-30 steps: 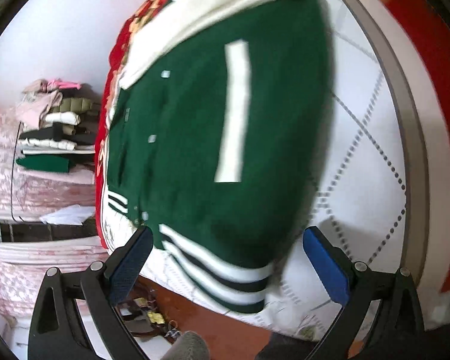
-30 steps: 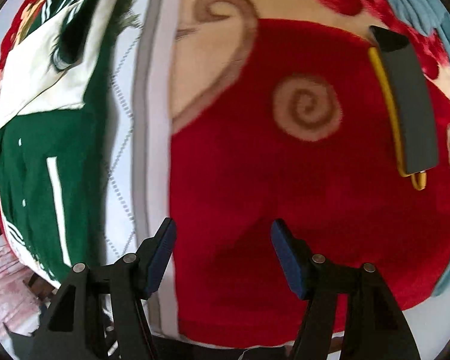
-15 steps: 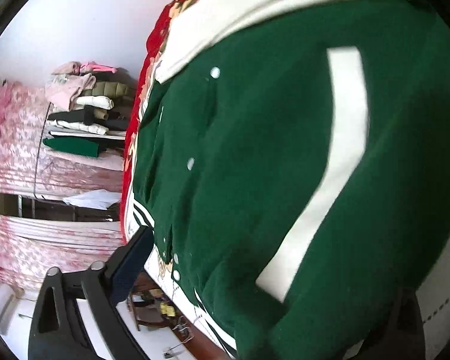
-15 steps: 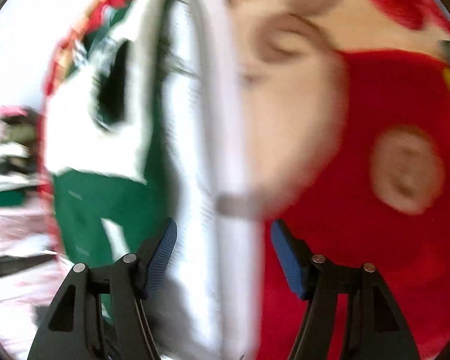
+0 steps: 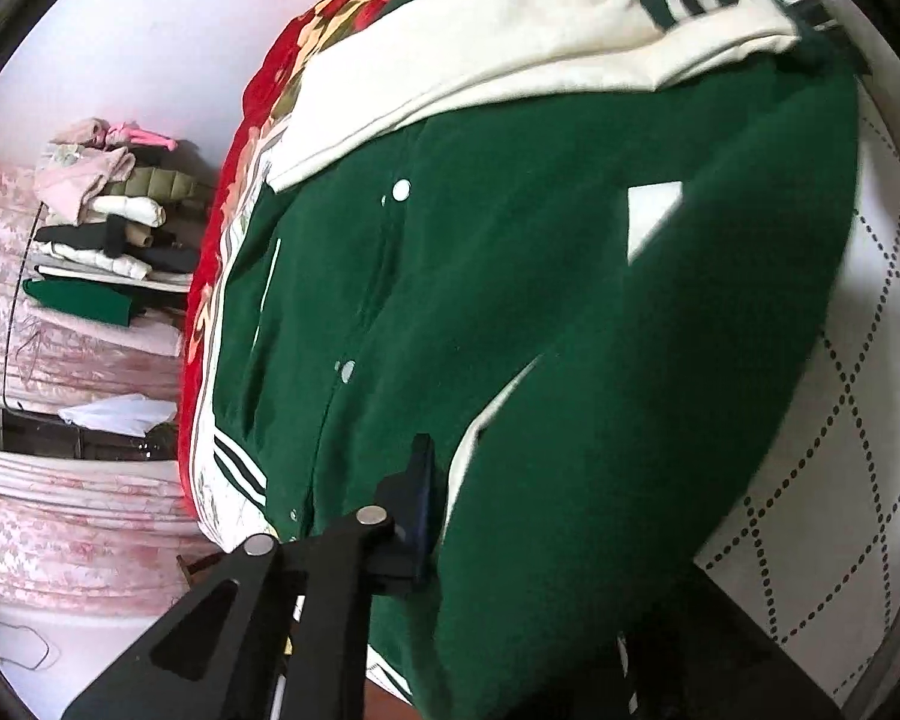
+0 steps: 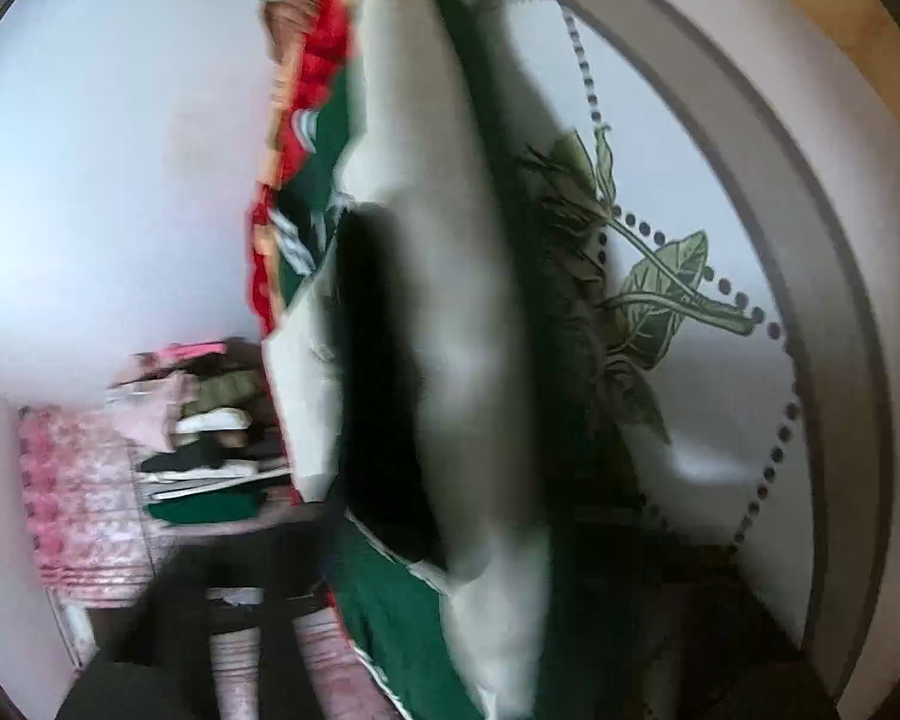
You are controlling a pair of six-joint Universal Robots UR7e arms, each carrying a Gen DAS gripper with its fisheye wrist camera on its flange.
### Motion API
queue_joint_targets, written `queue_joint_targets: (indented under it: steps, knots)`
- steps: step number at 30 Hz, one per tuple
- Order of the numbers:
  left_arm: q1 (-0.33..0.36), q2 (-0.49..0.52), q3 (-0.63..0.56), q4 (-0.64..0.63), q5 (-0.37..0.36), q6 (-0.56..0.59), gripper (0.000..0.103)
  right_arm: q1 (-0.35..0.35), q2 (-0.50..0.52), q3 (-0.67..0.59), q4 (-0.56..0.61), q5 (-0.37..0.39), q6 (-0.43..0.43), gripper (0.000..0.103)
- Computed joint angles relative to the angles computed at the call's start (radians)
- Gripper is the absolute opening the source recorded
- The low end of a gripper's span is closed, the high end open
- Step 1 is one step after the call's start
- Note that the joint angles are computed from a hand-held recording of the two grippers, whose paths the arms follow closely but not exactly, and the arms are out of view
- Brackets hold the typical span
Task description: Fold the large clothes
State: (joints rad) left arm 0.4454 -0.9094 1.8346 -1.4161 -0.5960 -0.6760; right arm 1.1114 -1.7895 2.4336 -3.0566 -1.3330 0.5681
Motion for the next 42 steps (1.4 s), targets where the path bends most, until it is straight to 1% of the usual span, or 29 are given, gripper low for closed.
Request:
queue_joint_targets:
  steps: [1, 2, 3, 4, 6, 7, 9, 11, 12, 15, 16, 17, 19, 20, 22, 25, 27, 28, 29, 30, 31, 33, 35, 37, 38, 39, 40, 41, 42]
  knots:
    - [-0.002, -0.008, 0.001, -0.009, 0.005, 0.010, 0.010, 0.021, 0.038, 0.006, -0.053, -0.022, 0.036, 0.021]
    - [-0.005, -0.017, 0.002, -0.013, 0.006, 0.019, 0.009, 0.038, 0.049, 0.007, -0.069, -0.042, 0.052, 0.018]
    - [-0.009, -0.029, 0.001, -0.018, 0.001, 0.032, 0.009, 0.063, 0.059, 0.002, -0.071, -0.070, 0.056, 0.017]
    - [-0.014, -0.046, 0.002, -0.021, -0.002, 0.045, 0.008, 0.110, 0.092, -0.013, -0.085, -0.117, 0.073, 0.016]
    - [-0.032, -0.081, 0.008, -0.023, -0.019, 0.080, 0.008, 0.157, 0.061, -0.014, -0.057, -0.160, 0.106, 0.015]
    - [-0.044, -0.103, 0.007, -0.020, -0.042, 0.095, 0.008, 0.179, 0.004, -0.015, 0.004, -0.184, 0.117, 0.015]
    - [-0.074, -0.149, 0.008, -0.007, -0.094, 0.137, 0.007, 0.259, -0.070, -0.031, 0.108, -0.269, 0.159, 0.015]
    - [-0.103, -0.193, -0.007, 0.022, -0.167, 0.171, 0.007, 0.358, -0.170, -0.060, 0.277, -0.385, 0.212, 0.015]
    - [-0.118, -0.213, -0.019, 0.042, -0.203, 0.187, 0.007, 0.385, -0.237, -0.061, 0.362, -0.422, 0.232, 0.015]
    - [-0.133, -0.255, -0.081, 0.090, -0.299, 0.212, 0.007, 0.575, -0.296, -0.158, 0.641, -0.620, 0.370, 0.015]
    - [-0.127, -0.258, -0.099, 0.097, -0.316, 0.221, 0.008, 0.631, -0.281, -0.199, 0.713, -0.674, 0.413, 0.014]
    - [-0.112, -0.259, -0.129, 0.101, -0.337, 0.226, 0.008, 0.696, -0.239, -0.254, 0.785, -0.735, 0.472, 0.015]
    - [-0.073, -0.252, -0.176, 0.090, -0.350, 0.238, 0.008, 0.763, -0.166, -0.344, 0.874, -0.785, 0.539, 0.015]
    - [-0.048, -0.244, -0.198, 0.082, -0.352, 0.251, 0.008, 0.789, -0.099, -0.407, 0.906, -0.804, 0.554, 0.015]
    - [0.013, -0.226, -0.241, 0.050, -0.351, 0.262, 0.008, 0.812, 0.017, -0.497, 0.924, -0.830, 0.556, 0.015]
    - [0.125, -0.178, -0.322, 0.007, -0.344, 0.285, 0.010, 0.805, 0.205, -0.626, 0.900, -0.841, 0.521, 0.015]
    - [0.206, -0.141, -0.375, -0.025, -0.333, 0.294, 0.011, 0.782, 0.306, -0.684, 0.866, -0.840, 0.501, 0.015]
    - [0.232, -0.125, -0.391, -0.039, -0.331, 0.302, 0.014, 0.766, 0.358, -0.717, 0.855, -0.831, 0.481, 0.015]
    - [0.263, -0.108, -0.408, -0.056, -0.318, 0.310, 0.014, 0.749, 0.410, -0.751, 0.848, -0.828, 0.464, 0.015]
    - [0.295, -0.089, -0.425, -0.073, -0.312, 0.321, 0.014, 0.731, 0.468, -0.788, 0.829, -0.819, 0.468, 0.015]
    - [0.328, -0.071, -0.441, -0.088, -0.312, 0.340, 0.015, 0.717, 0.525, -0.835, 0.836, -0.808, 0.457, 0.015]
    - [0.387, -0.037, -0.469, -0.097, -0.311, 0.370, 0.016, 0.697, 0.627, -0.918, 0.861, -0.814, 0.448, 0.015]
    - [0.439, -0.010, -0.497, -0.100, -0.329, 0.405, 0.020, 0.675, 0.710, -0.986, 0.898, -0.806, 0.441, 0.015]
    - [0.493, 0.011, -0.544, -0.097, -0.388, 0.419, 0.021, 0.653, 0.778, -1.041, 0.923, -0.807, 0.441, 0.017]
    - [0.519, 0.016, -0.568, -0.105, -0.433, 0.420, 0.024, 0.645, 0.807, -1.069, 0.943, -0.808, 0.441, 0.026]
    - [0.536, 0.018, -0.586, -0.107, -0.462, 0.409, 0.028, 0.636, 0.824, -1.081, 0.928, -0.794, 0.428, 0.035]
    - [0.551, 0.019, -0.602, -0.109, -0.481, 0.392, 0.039, 0.632, 0.829, -1.079, 0.898, -0.776, 0.418, 0.053]
    - [0.563, 0.017, -0.613, -0.114, -0.490, 0.371, 0.055, 0.626, 0.828, -1.065, 0.842, -0.747, 0.398, 0.068]
    - [0.575, 0.012, -0.622, -0.119, -0.486, 0.346, 0.062, 0.623, 0.822, -1.047, 0.786, -0.718, 0.375, 0.069]
